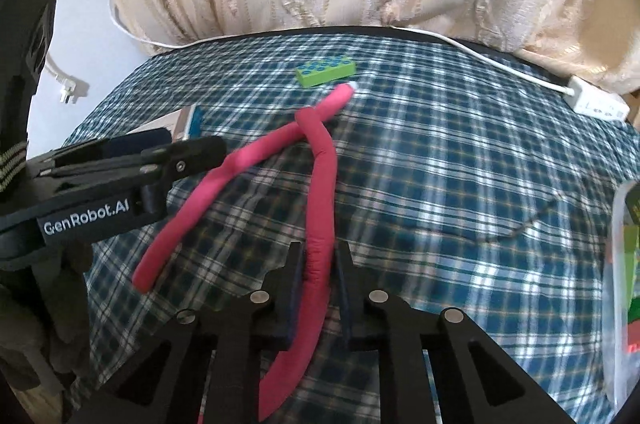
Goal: Organize objects
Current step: 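Close the right tool on a pink foam stick, then close the left tool on the other pink foam stick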
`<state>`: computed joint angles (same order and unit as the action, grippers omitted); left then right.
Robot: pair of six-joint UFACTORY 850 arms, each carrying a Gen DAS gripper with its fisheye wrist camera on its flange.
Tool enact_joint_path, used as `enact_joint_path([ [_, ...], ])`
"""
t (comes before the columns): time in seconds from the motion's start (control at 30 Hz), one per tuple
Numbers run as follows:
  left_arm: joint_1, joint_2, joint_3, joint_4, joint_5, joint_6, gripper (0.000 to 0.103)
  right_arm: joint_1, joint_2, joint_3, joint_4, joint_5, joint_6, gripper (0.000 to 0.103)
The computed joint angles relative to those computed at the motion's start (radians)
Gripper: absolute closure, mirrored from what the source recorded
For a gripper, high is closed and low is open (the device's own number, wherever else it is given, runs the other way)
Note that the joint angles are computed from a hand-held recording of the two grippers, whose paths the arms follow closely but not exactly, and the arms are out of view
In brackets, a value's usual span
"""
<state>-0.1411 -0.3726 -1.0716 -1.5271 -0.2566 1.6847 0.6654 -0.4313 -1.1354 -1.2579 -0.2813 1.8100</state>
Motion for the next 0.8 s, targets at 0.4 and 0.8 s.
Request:
enact_joint_path([
  [0.4,-0.038,-0.045,-0.038,0.171,0.035,-0.130,0.060,-0.011,0.029,0.046,-0.094,0.013,0.134,0.087],
  [0.8,-0.056,-0.076,-0.064,0.271,0.047,-0.209,0.066,-0.016,0.030,0.053,-0.148,0.031,0.214,0.087],
])
